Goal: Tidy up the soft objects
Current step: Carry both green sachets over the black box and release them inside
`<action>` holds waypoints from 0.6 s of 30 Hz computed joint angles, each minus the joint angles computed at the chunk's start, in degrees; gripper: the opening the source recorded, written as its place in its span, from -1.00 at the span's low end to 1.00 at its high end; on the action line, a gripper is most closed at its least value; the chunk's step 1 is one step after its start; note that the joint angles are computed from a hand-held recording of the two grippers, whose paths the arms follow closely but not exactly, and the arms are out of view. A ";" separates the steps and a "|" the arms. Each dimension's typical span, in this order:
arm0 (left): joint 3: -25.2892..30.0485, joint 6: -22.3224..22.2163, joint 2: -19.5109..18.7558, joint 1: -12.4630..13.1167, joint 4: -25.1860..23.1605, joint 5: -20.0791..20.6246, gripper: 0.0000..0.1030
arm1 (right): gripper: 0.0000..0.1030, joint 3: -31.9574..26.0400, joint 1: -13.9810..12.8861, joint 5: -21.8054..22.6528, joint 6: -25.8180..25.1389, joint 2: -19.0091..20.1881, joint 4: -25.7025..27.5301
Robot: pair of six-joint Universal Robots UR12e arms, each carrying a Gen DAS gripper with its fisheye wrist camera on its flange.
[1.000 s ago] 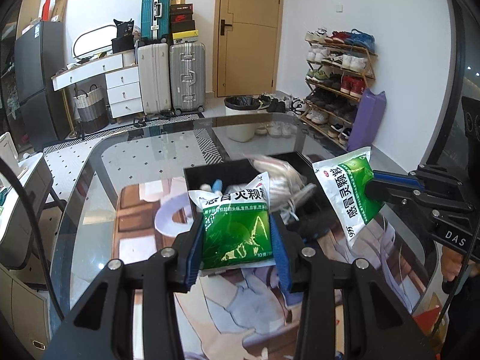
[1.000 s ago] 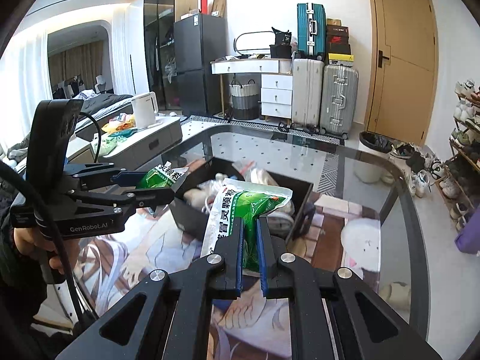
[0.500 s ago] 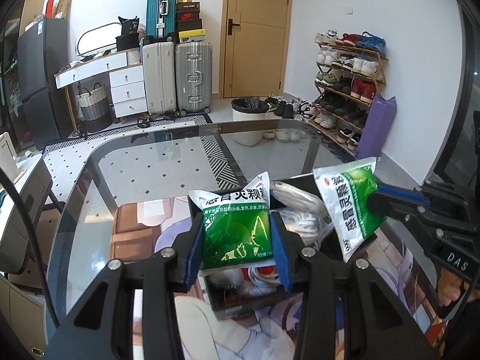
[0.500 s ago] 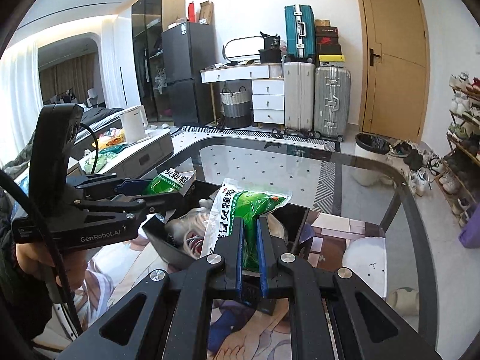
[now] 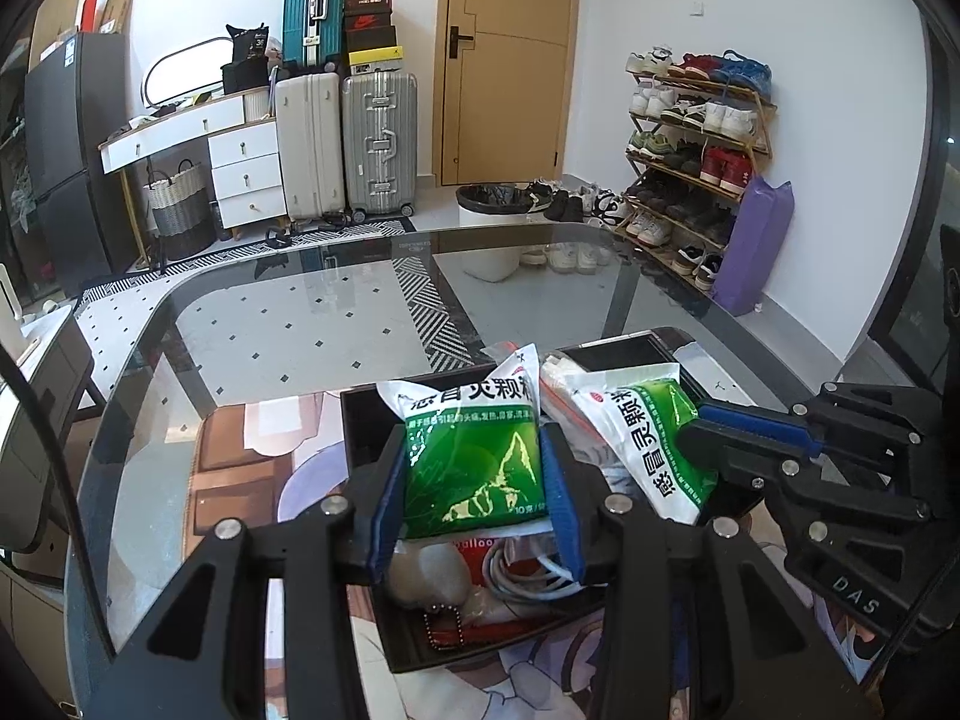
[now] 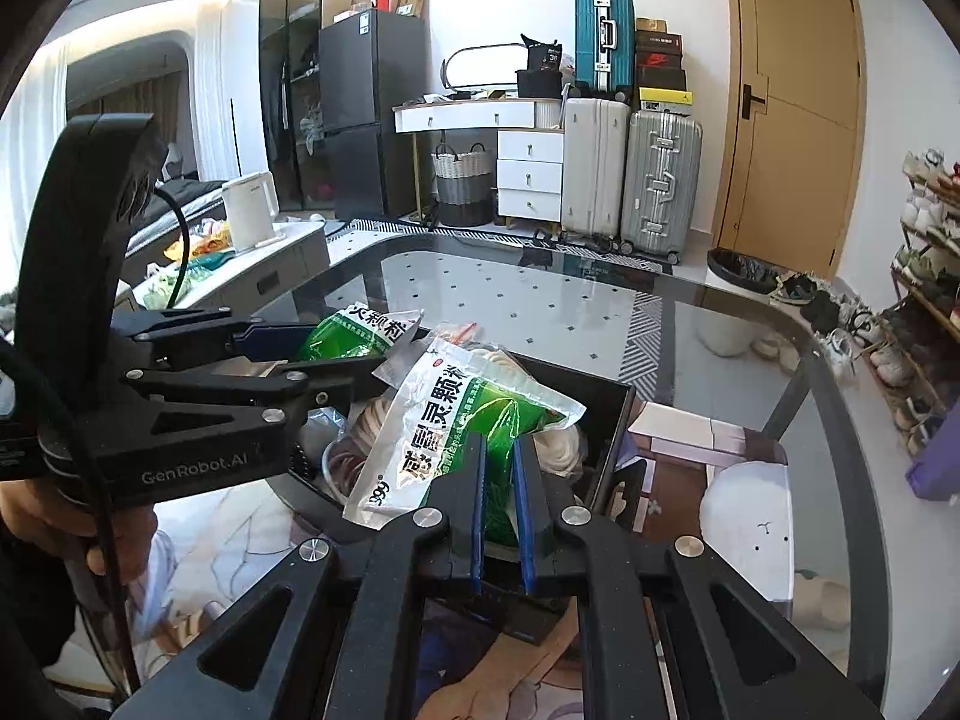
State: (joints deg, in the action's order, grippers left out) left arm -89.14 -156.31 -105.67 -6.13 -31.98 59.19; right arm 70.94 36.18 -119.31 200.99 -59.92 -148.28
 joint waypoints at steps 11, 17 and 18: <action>-1.48 1.83 1.44 0.35 1.16 0.36 0.19 | -0.27 1.51 0.89 -4.10 -1.03 -0.85 -1.43; -3.85 2.29 3.09 1.12 3.60 -0.28 0.68 | 0.06 3.76 1.88 -6.12 -0.97 -2.12 -3.67; -4.51 2.02 3.42 1.32 5.02 -0.39 0.75 | 0.21 4.26 2.04 -6.16 -1.13 -2.31 -4.45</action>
